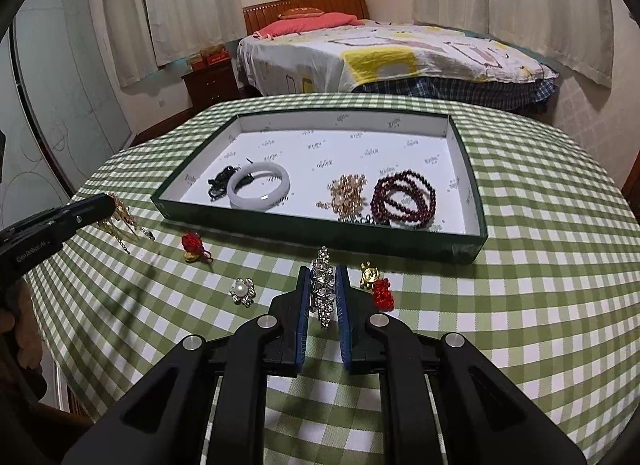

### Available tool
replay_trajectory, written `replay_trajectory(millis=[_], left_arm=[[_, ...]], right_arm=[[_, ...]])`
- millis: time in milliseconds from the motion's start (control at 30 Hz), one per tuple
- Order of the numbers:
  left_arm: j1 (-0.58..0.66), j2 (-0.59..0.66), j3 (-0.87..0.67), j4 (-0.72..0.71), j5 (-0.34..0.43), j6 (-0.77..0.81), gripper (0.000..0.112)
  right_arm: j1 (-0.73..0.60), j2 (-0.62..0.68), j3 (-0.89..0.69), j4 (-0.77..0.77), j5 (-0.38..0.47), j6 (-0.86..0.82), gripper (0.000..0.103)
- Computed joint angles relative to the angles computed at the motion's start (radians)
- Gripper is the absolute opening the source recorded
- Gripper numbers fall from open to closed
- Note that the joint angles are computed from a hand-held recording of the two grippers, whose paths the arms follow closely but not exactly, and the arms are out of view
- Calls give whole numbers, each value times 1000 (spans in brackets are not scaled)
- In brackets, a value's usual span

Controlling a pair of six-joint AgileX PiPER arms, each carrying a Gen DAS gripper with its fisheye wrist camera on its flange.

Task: Organize jewelry
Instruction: 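Carry the chain and rhinestone brooch over the green box and lower them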

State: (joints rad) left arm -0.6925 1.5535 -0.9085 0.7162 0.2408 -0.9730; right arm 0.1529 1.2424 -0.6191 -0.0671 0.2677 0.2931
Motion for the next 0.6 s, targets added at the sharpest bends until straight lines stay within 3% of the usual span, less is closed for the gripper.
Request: replay_trajectory(millis=[267, 600], left_arm=[[-25, -54, -24, 14, 27, -6, 11], [-28, -45, -118, -58, 20, 83, 11]], right_arm=[[10, -68, -44, -67, 49, 59, 13], [-37, -68, -161, -63, 53, -1, 13]])
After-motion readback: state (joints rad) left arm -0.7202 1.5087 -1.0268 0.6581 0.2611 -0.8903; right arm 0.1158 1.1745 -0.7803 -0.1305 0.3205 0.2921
